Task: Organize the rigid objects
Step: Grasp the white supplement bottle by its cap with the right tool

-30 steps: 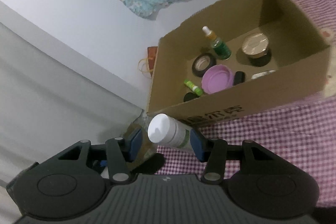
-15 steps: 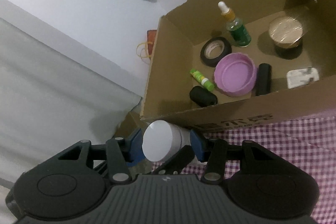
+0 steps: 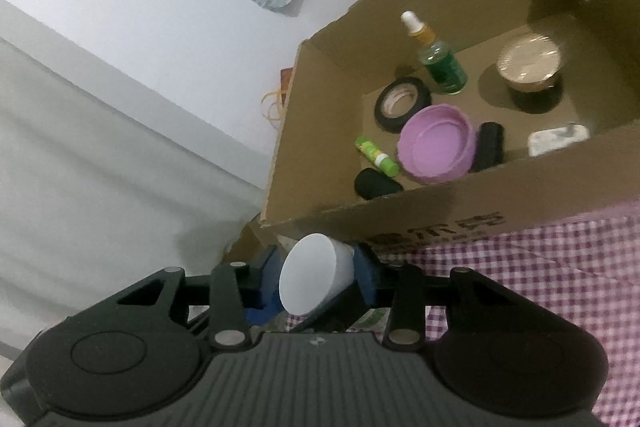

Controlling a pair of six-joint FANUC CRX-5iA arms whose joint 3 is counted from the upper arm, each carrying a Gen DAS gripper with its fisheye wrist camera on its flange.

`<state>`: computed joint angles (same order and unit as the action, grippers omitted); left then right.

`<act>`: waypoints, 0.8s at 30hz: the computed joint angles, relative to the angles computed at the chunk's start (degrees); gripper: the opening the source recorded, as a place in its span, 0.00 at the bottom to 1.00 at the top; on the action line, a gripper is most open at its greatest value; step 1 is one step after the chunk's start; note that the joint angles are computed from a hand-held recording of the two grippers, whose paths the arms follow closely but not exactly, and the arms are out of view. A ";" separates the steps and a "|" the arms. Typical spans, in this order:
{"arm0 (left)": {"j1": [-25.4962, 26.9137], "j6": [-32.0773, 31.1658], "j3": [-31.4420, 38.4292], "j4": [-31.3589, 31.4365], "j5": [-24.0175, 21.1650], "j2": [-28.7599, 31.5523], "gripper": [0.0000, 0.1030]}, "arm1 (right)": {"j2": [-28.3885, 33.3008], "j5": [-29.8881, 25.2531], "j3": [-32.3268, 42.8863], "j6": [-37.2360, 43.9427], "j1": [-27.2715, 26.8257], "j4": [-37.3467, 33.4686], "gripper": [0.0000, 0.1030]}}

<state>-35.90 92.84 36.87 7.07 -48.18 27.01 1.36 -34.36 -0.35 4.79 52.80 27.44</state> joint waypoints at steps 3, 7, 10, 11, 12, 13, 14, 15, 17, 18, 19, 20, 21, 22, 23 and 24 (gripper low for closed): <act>-0.62 -1.84 -0.14 1.50 0.30 0.04 0.51 | -2.20 -0.02 -2.76 -3.58 0.40 2.82 0.42; -1.41 -4.96 0.08 4.17 0.54 0.59 0.51 | -5.16 -1.37 -6.31 -8.56 1.23 7.38 0.42; -1.94 -6.93 0.42 5.92 0.32 1.28 0.51 | -7.28 -3.27 -8.57 -11.49 1.95 9.91 0.42; -2.17 -7.15 0.92 6.08 -0.09 1.66 0.51 | -7.70 -3.76 -9.04 -12.00 2.10 10.32 0.42; -2.39 -7.32 1.44 6.12 -0.55 2.06 0.51 | -8.19 -4.17 -9.59 -12.52 2.20 10.59 0.42; -2.57 -7.34 1.97 6.02 -1.04 2.43 0.51 | -8.62 -4.37 -10.18 -13.11 2.23 10.82 0.42; -2.69 -7.42 2.47 5.99 -1.58 2.80 0.51 | -8.89 -4.45 -10.56 -13.45 2.16 10.74 0.42; -2.80 -7.40 3.08 5.89 -2.25 3.23 0.51 | -9.13 -4.44 -10.98 -13.89 2.06 10.63 0.42; -3.01 -7.41 3.59 5.36 -2.41 3.49 0.51 | -9.46 -4.30 -11.66 -14.56 1.82 10.48 0.42; -3.05 -7.49 4.15 5.23 -2.80 3.76 0.51 | -9.62 -4.00 -12.05 -14.99 1.73 10.72 0.42; -3.03 -7.58 4.52 5.30 -3.09 4.00 0.52 | -9.72 -3.81 -12.21 -15.15 1.61 10.57 0.42; -3.00 -7.68 4.90 5.38 -3.39 4.22 0.52 | -9.84 -3.65 -12.42 -15.36 1.51 10.53 0.42; -2.97 -7.77 5.20 5.49 -3.70 4.44 0.52 | -9.87 -3.58 -12.53 -15.48 1.45 10.44 0.42; -2.97 -7.70 5.36 5.53 -3.88 4.56 0.52 | -9.93 -3.43 -12.64 -15.59 1.36 10.30 0.42; -2.96 -7.61 5.58 5.59 -4.06 4.72 0.52 | -10.00 -3.36 -12.76 -15.72 1.32 10.23 0.42; -2.99 -7.49 5.86 5.49 -4.32 4.88 0.52 | -10.02 -3.32 -12.85 -15.87 1.29 10.28 0.42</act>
<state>-38.89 85.34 42.73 12.55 -52.50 31.88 -8.66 -37.68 -13.20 -11.08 54.09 37.73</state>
